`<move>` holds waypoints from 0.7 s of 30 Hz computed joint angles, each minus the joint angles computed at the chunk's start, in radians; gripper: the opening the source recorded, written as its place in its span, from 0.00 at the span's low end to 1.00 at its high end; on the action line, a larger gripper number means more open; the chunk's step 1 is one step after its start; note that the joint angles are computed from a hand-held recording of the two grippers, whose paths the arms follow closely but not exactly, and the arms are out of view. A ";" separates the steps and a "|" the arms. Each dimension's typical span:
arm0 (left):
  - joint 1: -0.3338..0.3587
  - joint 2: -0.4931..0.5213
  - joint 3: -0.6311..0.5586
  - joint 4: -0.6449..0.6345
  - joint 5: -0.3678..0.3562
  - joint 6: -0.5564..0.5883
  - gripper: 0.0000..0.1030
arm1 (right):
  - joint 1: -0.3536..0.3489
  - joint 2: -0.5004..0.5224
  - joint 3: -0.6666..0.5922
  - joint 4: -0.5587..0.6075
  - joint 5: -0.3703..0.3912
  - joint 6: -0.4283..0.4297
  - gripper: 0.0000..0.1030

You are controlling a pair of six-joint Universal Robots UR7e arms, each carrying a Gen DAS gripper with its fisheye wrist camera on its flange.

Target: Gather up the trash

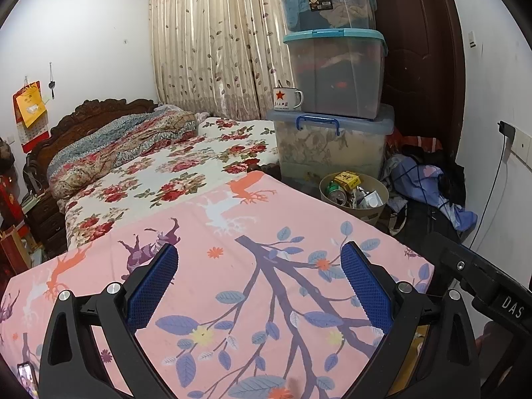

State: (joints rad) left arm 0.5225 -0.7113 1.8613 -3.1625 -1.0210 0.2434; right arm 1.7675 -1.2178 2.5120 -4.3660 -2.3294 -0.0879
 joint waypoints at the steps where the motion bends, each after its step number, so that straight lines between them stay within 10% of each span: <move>1: 0.000 0.002 -0.001 0.001 -0.001 0.000 0.92 | 0.000 -0.001 0.000 0.001 0.000 0.000 0.97; 21: 0.004 0.013 -0.005 0.023 -0.012 0.004 0.92 | -0.006 0.016 0.010 -0.018 0.003 0.010 0.97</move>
